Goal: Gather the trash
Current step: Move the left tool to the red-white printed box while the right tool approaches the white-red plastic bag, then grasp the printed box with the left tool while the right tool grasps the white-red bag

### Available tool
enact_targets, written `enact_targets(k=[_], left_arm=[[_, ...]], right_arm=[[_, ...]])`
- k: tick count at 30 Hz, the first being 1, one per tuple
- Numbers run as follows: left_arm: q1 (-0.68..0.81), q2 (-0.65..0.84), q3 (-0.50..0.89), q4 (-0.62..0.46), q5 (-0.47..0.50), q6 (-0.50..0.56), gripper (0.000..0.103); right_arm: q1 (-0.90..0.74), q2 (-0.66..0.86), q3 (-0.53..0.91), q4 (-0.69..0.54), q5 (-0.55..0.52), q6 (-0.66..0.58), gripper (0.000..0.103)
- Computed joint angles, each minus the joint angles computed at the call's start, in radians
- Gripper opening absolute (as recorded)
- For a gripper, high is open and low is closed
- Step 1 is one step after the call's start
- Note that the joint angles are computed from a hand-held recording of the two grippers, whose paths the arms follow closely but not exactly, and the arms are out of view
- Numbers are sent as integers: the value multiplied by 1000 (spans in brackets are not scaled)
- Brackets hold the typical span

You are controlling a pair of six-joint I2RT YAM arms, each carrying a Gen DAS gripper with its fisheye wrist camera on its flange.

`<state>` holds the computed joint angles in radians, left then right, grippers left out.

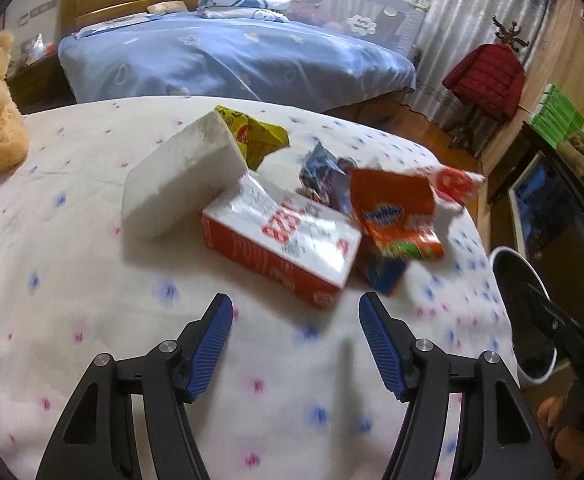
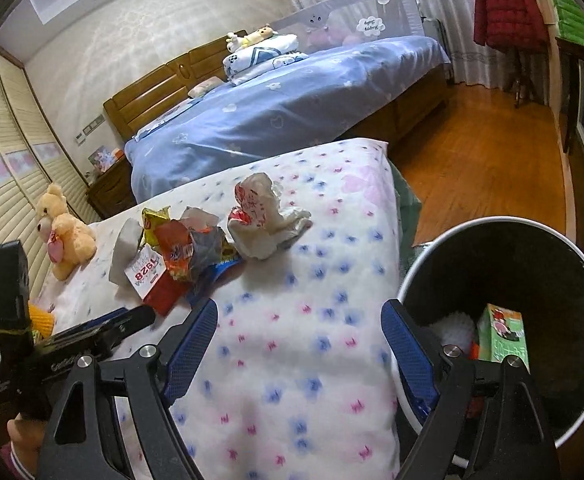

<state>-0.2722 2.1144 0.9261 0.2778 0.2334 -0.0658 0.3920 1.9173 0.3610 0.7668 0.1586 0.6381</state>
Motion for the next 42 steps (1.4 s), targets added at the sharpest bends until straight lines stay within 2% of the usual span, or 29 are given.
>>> enact_targets(k=[4,9,14,21,27,33,35,36,37,38,40,41,42], left_arm=[[9,34,42,0,-46,-15,65],[94,33,4,32,-72,7,65],[181,26,-16,22,-8,21,65],[108,9,0,2,7,13,68],[42,67,115,-41,10,-39,73],[9,141,223,-88,-55,-68,73],[3,159,243,-86,-78,-81,73],[0,165,250,-84,-86,-86,73],[-2,171,254,-76,-92,-89,71],[-3,175,253,-63,-98,-89,69],[-5,176,246,-46,-90,-83,57],[-4,172,232,-26,-86,-75,57],[-5,166,214,-6,-86,-68,56]], right_arm=[[1,24,26,-2,-15,-5,85],[1,51,61,-12,-30,-13,85],[7,79,110,-25,-39,-26,85],[-11,121,178,-48,-49,-50,85],[-48,156,238,-61,-92,-84,85],[-75,206,309,-83,-135,-112,84],[-84,221,327,-88,-149,-114,79],[-87,227,334,-93,-156,-114,70],[-90,233,345,-104,-159,-113,57],[-92,237,352,-116,-158,-112,50],[-90,235,345,-109,-147,-107,42],[-88,231,339,-103,-141,-107,39],[-84,224,330,-98,-135,-109,31]])
